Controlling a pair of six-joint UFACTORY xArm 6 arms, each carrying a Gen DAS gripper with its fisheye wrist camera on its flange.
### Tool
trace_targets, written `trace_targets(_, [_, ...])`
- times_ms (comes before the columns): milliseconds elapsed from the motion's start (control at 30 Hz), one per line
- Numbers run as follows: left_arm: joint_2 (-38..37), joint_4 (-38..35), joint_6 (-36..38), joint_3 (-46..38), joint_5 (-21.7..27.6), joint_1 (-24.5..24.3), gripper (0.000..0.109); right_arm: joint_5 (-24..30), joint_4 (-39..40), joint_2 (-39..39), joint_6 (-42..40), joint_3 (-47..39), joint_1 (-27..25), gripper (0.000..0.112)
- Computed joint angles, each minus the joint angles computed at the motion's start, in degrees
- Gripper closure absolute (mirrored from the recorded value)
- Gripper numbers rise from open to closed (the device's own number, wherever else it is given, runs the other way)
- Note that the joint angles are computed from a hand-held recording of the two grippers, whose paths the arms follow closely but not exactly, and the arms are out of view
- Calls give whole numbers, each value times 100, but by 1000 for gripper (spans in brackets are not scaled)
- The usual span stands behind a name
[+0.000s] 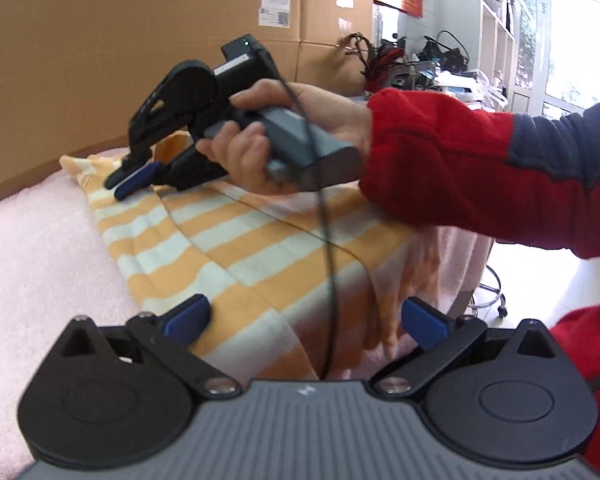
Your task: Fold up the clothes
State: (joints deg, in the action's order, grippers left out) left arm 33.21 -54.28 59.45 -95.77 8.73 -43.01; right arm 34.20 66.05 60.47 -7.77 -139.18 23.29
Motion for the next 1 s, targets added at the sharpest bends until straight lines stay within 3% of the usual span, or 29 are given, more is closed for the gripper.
trace_targets(67, [-40, -15, -20, 31, -114, 57, 9, 555, 393, -678, -1003, 938, 18, 92])
trace_targets(100, [-16, 75, -194, -13, -155, 115, 11, 707, 230, -887, -1243, 1216, 56, 88])
trace_targets(133, [36, 3, -312, -137, 43, 214, 15, 723, -173, -1030, -1413, 1398, 126, 95])
trace_targets(200, [176, -365, -340, -415, 521, 379, 21, 301, -725, -982, -1385, 1327, 218, 106])
trace_targets(233, [195, -483, -180, -436, 479, 362, 21, 96, -1082, -911, -1137, 1227, 238, 112])
trace_targets(300, [140, -149, -171, -250, 191, 247, 20, -352, -1416, -865, -719, 1241, 206, 112])
trace_targets(367, [-30, 98, -128, 113, -175, 110, 19, -420, -1086, -944, -892, 1357, 193, 104])
trace_targets(433, [-263, 124, -43, 503, -431, -19, 19, 212, -283, -1142, -1800, 1541, 191, 100])
trace_targets(500, [-491, -421, 464, 747, -525, -123, 20, 870, -32, -1330, -2267, 1814, 178, 99])
trace_targets(567, [-710, -1409, 1310, 869, -467, -199, 17, 683, -312, -1427, -2348, 2003, 301, 111])
trace_targets(600, [-722, -1574, 1386, 847, -301, -186, 15, 591, -363, -1325, -2222, 1889, 294, 112])
trace_targets(700, [-628, -1647, 1249, 800, 20, -128, 13, 145, 39, -1182, -1499, 1777, 199, 112])
trace_targets(767, [-574, -1327, 802, 861, 134, -85, 13, 132, 621, -1544, -2087, 2282, 193, 101])
trace_targets(800, [-553, -982, 399, 922, 186, -54, 13, 383, 834, -1767, -2446, 2587, 171, 97])
trace_targets(900, [-475, -27, -722, 1052, 395, 51, 19, 527, 898, -2483, -3111, 3640, 287, 98])
trace_targets(1000, [-422, 12, -970, 1089, 469, 73, 20, 717, 1123, -3067, -3700, 4448, 271, 98])
